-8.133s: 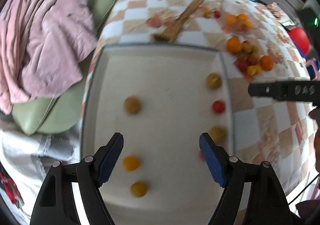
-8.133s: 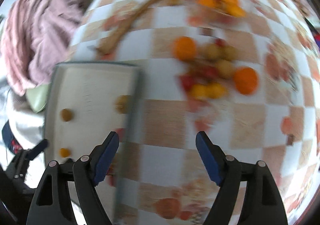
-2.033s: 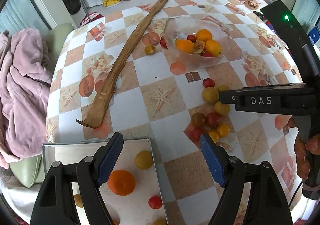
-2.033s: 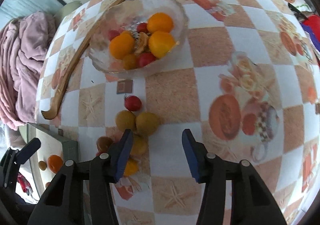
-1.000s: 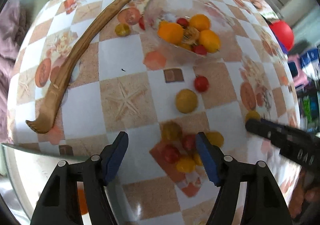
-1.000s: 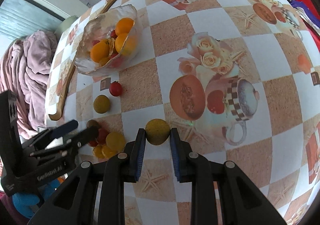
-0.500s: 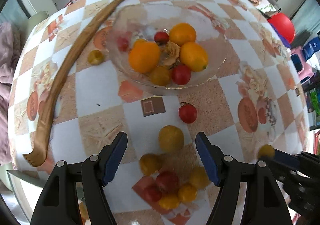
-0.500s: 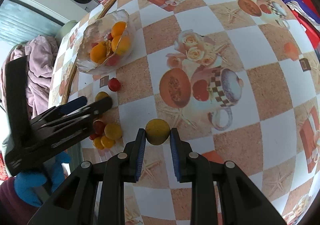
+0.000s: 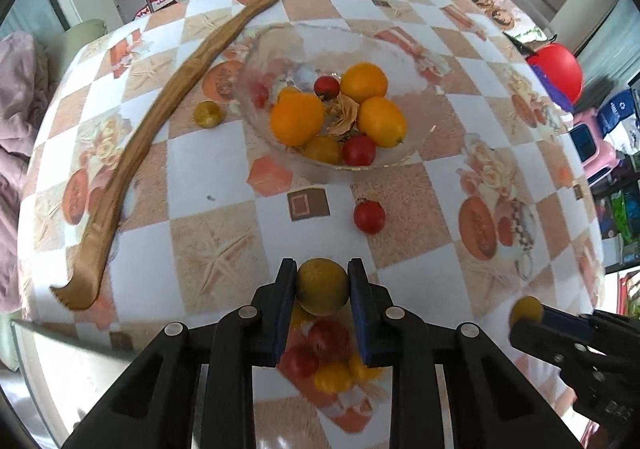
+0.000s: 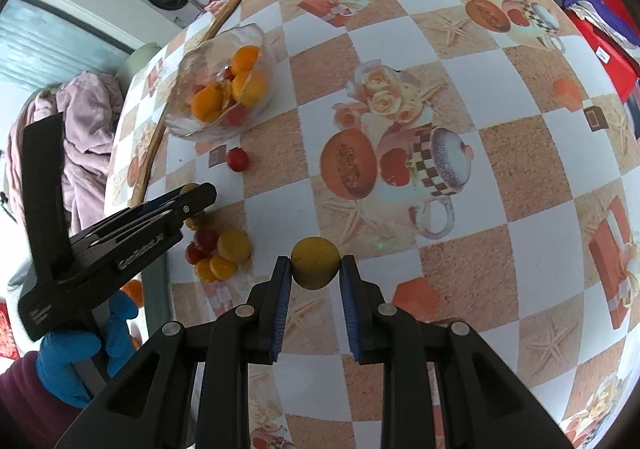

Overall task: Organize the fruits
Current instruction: 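Carry both held yellow plums over the white tray, then open both grippers to drop the yellow plums into the tray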

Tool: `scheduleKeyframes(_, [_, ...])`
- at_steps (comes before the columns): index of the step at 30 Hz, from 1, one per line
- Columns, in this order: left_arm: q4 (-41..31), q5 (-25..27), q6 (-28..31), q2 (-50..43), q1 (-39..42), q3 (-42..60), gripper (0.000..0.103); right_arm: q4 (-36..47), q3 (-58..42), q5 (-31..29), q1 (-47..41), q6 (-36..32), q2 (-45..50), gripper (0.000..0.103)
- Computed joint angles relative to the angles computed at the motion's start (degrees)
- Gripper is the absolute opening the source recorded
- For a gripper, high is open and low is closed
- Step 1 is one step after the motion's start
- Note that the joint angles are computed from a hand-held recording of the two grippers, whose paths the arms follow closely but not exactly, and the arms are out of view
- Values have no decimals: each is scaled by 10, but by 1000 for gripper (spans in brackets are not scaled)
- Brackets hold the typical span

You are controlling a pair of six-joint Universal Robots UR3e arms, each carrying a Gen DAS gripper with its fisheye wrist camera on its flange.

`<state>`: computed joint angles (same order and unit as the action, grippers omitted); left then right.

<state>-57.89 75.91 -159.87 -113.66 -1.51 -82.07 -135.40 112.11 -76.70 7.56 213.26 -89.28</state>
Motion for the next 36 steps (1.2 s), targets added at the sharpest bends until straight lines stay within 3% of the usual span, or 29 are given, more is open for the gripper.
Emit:
scheduleKeyframes(9, [-18, -39, 59, 153, 100, -128, 28, 20, -93, -15, 77, 24, 60, 27])
scheduleKeyframes(21, [-100, -53, 212, 365, 346, -307, 28, 76, -315, -24, 215, 58, 217, 27])
scheduleKeyframes(28, [-88, -43, 267, 386, 450, -356, 28, 137, -488, -23, 271, 60, 332, 27])
scheduleKeyframes(36, [-19, -20, 277, 329, 467, -372, 28, 231, -674, -25, 301, 46, 454, 27])
